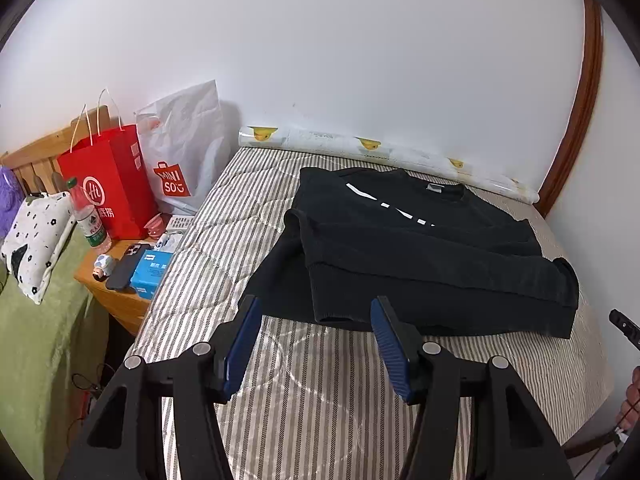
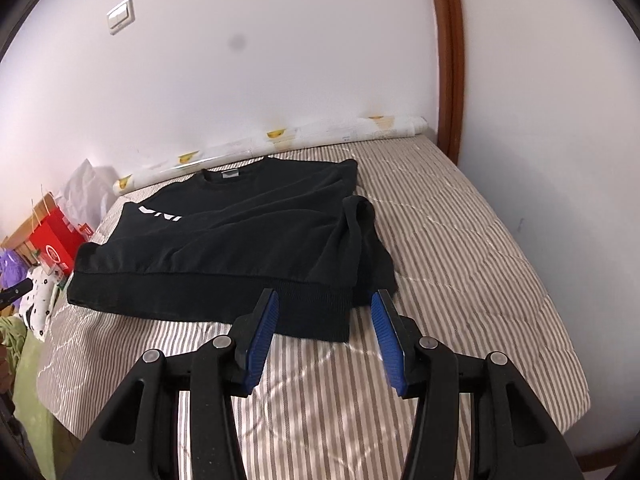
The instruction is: Fold small clothes
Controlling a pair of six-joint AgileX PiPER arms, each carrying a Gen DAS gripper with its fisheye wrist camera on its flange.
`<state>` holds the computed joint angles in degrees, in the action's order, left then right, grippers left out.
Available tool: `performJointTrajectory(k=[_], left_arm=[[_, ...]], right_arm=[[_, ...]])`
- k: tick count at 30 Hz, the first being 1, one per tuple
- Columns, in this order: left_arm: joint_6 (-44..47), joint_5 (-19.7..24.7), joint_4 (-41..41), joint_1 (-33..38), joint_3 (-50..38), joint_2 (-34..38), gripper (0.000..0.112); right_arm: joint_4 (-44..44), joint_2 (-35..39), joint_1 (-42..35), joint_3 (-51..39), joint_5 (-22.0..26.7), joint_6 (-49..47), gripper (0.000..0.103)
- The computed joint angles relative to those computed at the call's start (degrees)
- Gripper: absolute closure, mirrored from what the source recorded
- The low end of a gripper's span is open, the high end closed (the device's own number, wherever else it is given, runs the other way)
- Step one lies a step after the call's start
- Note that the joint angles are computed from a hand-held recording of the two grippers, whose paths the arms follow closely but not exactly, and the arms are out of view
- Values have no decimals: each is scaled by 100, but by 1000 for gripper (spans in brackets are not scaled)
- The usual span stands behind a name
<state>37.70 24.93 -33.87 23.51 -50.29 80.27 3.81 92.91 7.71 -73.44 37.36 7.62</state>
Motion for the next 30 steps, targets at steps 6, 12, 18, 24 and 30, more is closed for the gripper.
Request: performJointTrajectory(k=[6,12,18,24,30], left_arm=[[-153,102,133,-17,23,-110,58],[-455,161,334,8,-79,-97,58],[-603,153,481,7,-62,-108,58],[-757,109,657,-57,28,-182,58],[-845,120,721,-48,31,-201,58]], right_arm=[[237,-398,-186,372,-4,-205,55],[453,-401,-315,391,121,-350,55],[529,-441,-303,494,103,-467,55],[712,-418,-348,520,62,-640,55],[748,-466,-360,533,94,-704,55]])
